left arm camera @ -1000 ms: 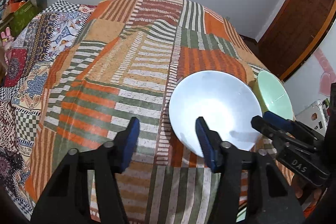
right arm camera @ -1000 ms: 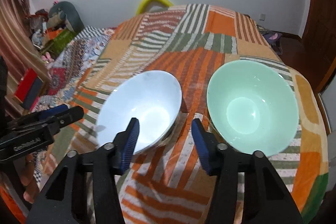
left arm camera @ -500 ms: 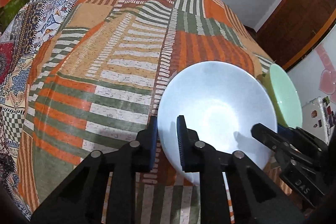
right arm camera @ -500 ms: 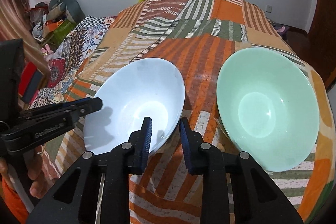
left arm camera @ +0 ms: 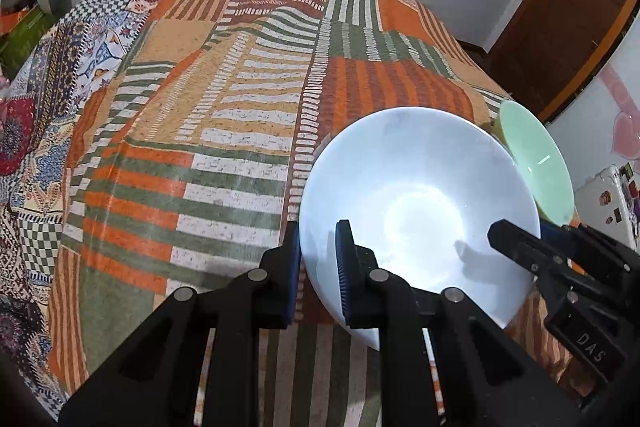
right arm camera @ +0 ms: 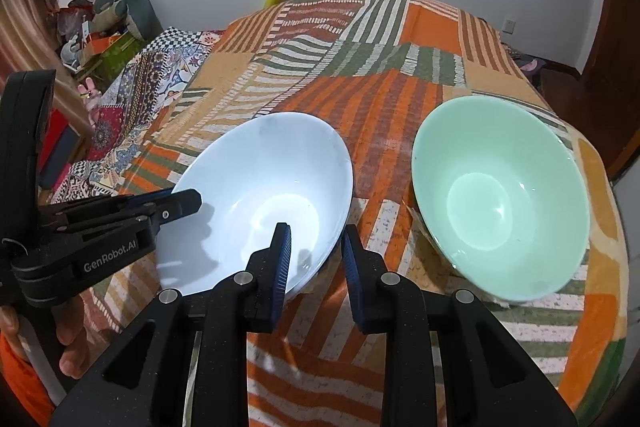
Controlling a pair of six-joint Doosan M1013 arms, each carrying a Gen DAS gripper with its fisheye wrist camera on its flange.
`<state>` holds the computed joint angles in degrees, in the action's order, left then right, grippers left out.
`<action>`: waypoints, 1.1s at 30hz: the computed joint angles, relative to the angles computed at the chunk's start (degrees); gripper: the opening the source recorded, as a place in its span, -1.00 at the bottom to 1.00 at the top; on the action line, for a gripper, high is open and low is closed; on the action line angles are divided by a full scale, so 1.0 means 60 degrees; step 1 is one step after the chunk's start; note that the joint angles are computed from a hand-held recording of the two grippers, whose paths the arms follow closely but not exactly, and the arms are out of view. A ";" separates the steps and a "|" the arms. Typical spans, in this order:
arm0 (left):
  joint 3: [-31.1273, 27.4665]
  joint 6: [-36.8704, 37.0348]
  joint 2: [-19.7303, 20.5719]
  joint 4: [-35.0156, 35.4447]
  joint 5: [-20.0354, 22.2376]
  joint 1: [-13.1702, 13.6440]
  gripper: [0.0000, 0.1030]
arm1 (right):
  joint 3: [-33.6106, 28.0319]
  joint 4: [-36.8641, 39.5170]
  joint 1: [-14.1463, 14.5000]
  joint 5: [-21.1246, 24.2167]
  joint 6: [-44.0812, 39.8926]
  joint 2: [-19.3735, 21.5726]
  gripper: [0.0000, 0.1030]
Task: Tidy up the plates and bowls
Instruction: 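Lift the white spotted bowl with both grippers toward the pink bowl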
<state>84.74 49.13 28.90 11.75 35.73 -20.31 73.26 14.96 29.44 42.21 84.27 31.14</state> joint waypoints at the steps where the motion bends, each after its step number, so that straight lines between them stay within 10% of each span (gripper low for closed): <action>1: 0.0082 -0.0100 -0.0084 0.0142 -0.0029 -0.0048 -0.69 | 0.0044 0.0026 0.0005 -0.0035 -0.0013 -0.0045 -0.54; 33: 0.2369 -0.3305 -0.2725 0.3182 -0.0588 -0.1367 -0.69 | 0.1950 0.1137 0.0318 -0.1854 -0.0621 -0.1899 -0.54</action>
